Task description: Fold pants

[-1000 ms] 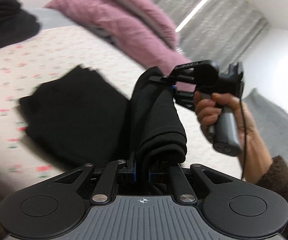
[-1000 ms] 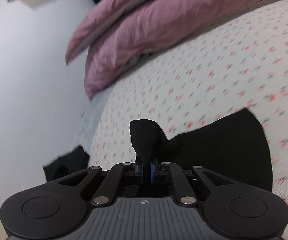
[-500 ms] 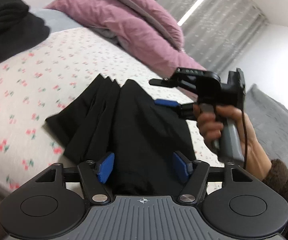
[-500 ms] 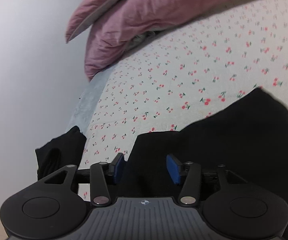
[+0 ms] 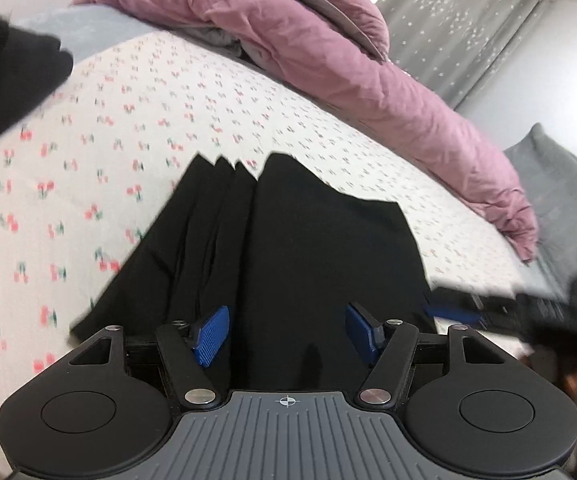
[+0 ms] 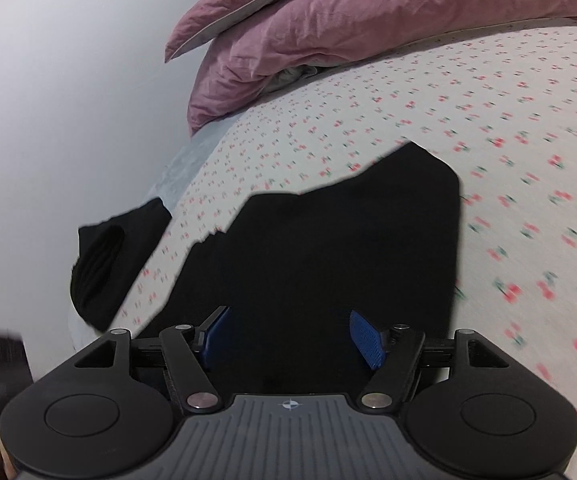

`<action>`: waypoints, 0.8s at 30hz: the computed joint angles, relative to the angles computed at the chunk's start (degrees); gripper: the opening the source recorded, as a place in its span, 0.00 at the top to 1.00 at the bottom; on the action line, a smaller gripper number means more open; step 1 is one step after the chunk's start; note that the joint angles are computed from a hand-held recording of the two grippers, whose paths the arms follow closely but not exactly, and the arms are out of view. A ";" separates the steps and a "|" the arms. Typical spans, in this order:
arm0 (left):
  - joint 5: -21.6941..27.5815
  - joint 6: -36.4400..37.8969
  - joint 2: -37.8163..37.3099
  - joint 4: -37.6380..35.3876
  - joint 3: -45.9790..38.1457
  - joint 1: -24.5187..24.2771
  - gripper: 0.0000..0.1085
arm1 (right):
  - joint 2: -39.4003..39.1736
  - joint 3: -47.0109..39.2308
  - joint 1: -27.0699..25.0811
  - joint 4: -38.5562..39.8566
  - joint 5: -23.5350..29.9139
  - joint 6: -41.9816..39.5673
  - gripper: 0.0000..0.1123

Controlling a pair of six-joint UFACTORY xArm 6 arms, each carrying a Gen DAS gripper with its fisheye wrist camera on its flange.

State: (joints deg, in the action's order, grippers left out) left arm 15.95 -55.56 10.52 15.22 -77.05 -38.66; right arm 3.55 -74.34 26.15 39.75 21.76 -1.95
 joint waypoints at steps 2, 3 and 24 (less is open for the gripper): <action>1.85 -0.83 2.06 1.39 -2.82 0.33 0.44 | -1.82 2.93 0.18 -0.24 -1.18 -0.89 0.39; 2.61 -0.66 3.19 0.84 -4.25 0.45 0.45 | -2.54 4.25 0.25 -0.20 -1.81 -1.72 0.38; 18.45 -1.07 4.53 14.97 -14.59 2.24 0.98 | -5.58 10.46 0.07 21.07 -7.01 -23.91 0.30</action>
